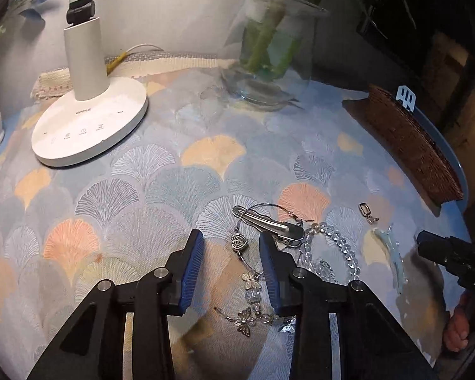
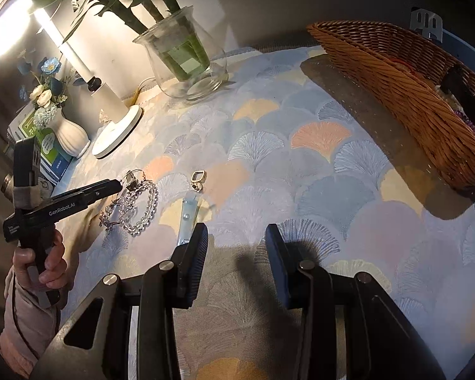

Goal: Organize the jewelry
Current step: 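Grasp the silver charm chain with left tool while right tool grasps clear plastic strap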

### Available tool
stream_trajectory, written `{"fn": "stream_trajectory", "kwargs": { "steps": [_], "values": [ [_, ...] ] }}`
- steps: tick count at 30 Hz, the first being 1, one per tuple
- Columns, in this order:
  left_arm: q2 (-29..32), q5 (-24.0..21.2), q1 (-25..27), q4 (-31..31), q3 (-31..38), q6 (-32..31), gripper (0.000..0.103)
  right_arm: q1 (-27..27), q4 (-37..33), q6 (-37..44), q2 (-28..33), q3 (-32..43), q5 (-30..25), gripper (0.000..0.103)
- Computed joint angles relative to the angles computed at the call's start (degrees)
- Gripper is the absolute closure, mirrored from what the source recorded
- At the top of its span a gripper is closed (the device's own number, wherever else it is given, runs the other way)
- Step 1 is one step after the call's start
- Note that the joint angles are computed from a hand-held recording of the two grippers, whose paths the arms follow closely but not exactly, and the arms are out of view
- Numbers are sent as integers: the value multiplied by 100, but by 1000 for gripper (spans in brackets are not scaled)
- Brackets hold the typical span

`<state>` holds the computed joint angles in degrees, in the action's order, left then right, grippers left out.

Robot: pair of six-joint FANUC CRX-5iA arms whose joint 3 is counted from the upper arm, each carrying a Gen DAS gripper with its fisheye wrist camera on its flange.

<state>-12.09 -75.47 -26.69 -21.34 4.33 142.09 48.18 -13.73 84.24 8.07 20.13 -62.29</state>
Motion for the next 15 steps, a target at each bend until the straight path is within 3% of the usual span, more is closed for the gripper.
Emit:
{"fn": "stream_trajectory", "kwargs": {
  "steps": [6,12,14,15],
  "values": [
    [-14,38,-104,-167,-26,35,67,172,-281,198,278,425,-350,62],
    [185,-249,-331,-482,200,37,67,719,833,-174,303,133,-25,62],
    [297,-384,-408,-612,316,10,73,810,1051,-238,297,50,50,62],
    [352,-451,-455,-690,374,-7,80,871,1189,-282,292,0,85,62]
  ]
}}
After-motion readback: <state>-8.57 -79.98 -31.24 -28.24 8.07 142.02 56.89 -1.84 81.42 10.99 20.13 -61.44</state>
